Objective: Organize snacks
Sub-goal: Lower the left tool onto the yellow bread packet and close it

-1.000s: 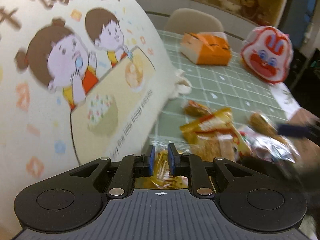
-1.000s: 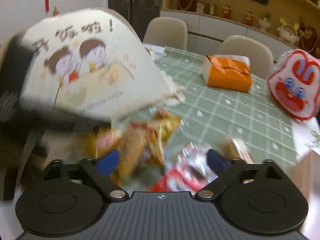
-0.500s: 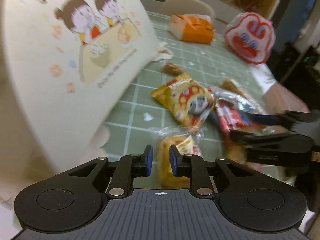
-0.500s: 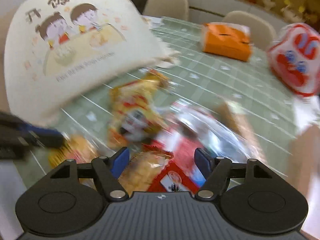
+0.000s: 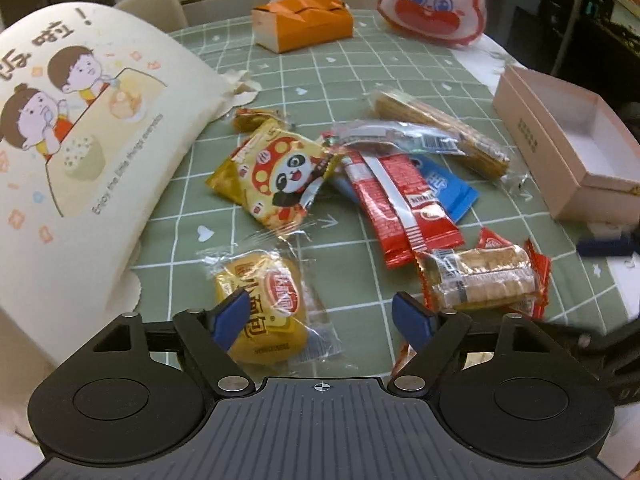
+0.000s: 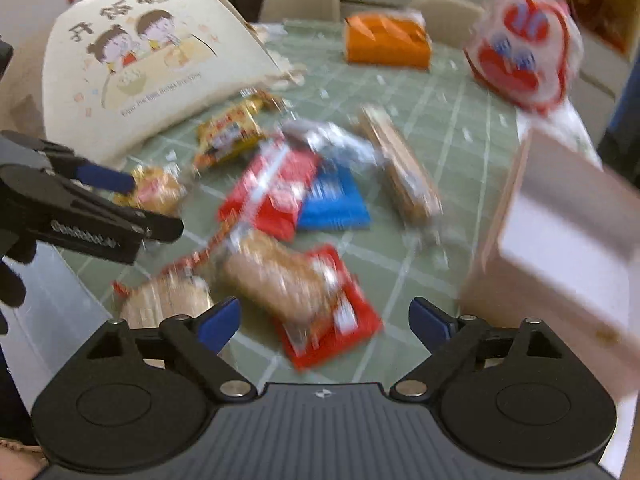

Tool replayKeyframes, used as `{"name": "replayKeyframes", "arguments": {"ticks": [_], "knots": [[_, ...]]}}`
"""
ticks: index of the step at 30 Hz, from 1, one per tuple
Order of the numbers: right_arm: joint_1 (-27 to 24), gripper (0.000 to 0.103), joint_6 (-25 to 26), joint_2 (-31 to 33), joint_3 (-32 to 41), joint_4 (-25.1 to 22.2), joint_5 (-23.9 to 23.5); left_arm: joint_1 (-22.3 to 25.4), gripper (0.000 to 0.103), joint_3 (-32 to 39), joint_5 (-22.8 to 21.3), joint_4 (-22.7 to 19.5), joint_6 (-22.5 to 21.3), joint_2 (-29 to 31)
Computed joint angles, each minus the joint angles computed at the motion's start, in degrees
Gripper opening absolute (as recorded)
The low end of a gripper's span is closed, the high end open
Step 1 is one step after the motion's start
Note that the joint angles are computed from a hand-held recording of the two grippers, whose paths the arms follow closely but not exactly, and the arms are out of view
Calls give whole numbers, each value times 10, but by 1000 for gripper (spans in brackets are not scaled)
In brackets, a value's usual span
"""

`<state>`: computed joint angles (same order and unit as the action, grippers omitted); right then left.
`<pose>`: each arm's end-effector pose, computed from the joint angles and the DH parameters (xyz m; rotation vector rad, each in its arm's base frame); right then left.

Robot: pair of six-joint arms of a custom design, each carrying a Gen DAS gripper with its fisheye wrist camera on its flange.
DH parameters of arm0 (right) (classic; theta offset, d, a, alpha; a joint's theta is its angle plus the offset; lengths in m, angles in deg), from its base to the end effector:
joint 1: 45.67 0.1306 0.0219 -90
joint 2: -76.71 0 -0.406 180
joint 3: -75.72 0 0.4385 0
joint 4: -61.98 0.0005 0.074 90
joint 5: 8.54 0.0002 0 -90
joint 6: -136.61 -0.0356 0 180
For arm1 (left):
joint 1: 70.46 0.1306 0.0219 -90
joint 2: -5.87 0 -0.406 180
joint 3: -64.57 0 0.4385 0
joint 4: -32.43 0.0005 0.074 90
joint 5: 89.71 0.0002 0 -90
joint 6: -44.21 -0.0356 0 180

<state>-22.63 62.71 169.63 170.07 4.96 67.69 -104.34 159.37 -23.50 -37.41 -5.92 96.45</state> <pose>0.4958 0.2195 0.4573 -0.9384 2.3567 0.3530 0.4288 -0.2712 0.4717 -0.2497 2.5470 0.0994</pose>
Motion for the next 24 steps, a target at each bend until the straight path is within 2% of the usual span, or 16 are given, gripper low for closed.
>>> {"name": "replayKeyframes", "arguments": {"ticks": [2,4,6,7,11,14,16,17,18,19,21,24], "knots": [[-6,93,-5,-6,-12,-8,-4,-1,76,-9,-13,3,35,-13],[-9,96,-5,-14,-25,-10,-11,1,76,-7,-43,-27,80,-16],[-9,98,-1,-16,-33,-15,-19,19,76,-13,-32,-44,120,-19],[-8,98,-5,-17,-37,-13,-20,27,76,-17,-21,-40,127,-21],[-11,102,-13,-16,-42,-18,-28,46,76,-28,27,-1,122,-19],[-10,103,0,-20,-49,-12,-24,52,77,-28,51,11,116,-7],[-3,103,21,-31,-68,9,-6,51,77,-30,46,19,115,-6],[1,103,33,-38,-79,25,5,51,73,-33,49,23,117,-8],[-1,103,23,-43,-87,35,1,52,64,-37,55,30,120,-13],[-1,103,19,-46,-92,42,3,53,59,-43,64,38,122,-21],[-2,103,17,-47,-92,43,2,49,59,-55,70,52,124,-39],[-1,103,18,-45,-89,41,3,33,58,-67,56,60,131,-62]]}}
